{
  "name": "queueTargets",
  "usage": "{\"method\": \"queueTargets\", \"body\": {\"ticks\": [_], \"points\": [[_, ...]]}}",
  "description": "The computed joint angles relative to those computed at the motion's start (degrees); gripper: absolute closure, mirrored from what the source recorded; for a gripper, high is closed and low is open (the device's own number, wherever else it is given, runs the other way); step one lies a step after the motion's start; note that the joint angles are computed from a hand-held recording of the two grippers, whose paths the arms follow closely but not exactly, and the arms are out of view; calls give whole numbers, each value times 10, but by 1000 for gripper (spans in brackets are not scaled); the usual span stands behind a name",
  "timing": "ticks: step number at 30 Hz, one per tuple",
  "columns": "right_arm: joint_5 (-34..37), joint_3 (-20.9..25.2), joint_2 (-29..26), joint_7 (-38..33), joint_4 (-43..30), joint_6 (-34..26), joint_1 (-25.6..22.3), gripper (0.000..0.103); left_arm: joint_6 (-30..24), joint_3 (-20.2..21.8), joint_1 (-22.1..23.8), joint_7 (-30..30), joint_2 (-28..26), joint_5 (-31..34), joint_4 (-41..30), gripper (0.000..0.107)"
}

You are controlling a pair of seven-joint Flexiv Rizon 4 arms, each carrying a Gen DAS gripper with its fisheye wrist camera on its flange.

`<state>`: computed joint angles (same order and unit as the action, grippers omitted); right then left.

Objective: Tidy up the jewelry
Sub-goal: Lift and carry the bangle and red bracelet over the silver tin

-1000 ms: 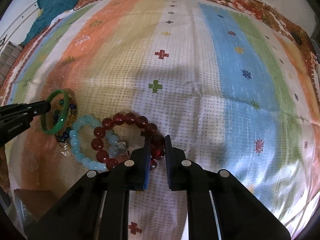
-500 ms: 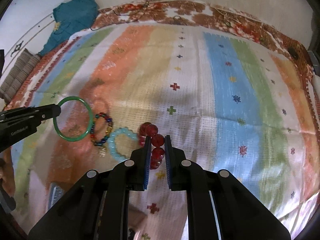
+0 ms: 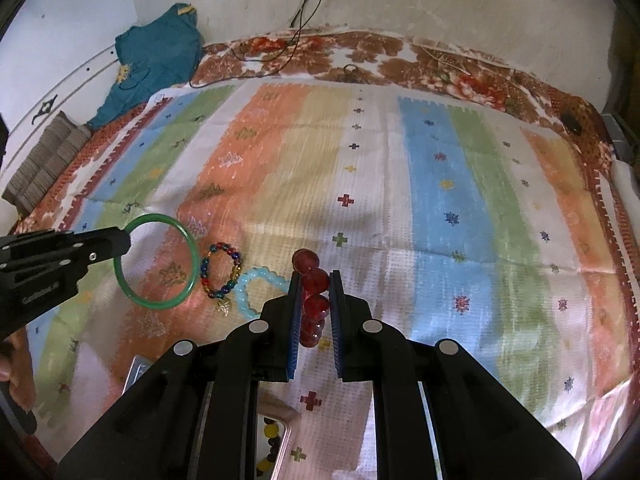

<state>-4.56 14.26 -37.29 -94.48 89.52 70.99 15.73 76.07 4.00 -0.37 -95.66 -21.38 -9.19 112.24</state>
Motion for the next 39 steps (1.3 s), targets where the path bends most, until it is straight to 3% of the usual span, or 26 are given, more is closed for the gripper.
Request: {"method": "queueTargets", "body": {"ticks": [18,21,29,39], "points": [[31,25,36,-22,30,36,-27,89,35,-7,-17,5,51,9,41,98],[36,31,44,-32,39,41,-31,89,27,7,-28,-11,57,29,41,98],[69,61,71,-63,61,51,-51,89,46,-17,-18,12,82,9,70,98],[113,81,105,-106,91,56,-62,89,59,-14,-36,10,109,20,95,98]]}}
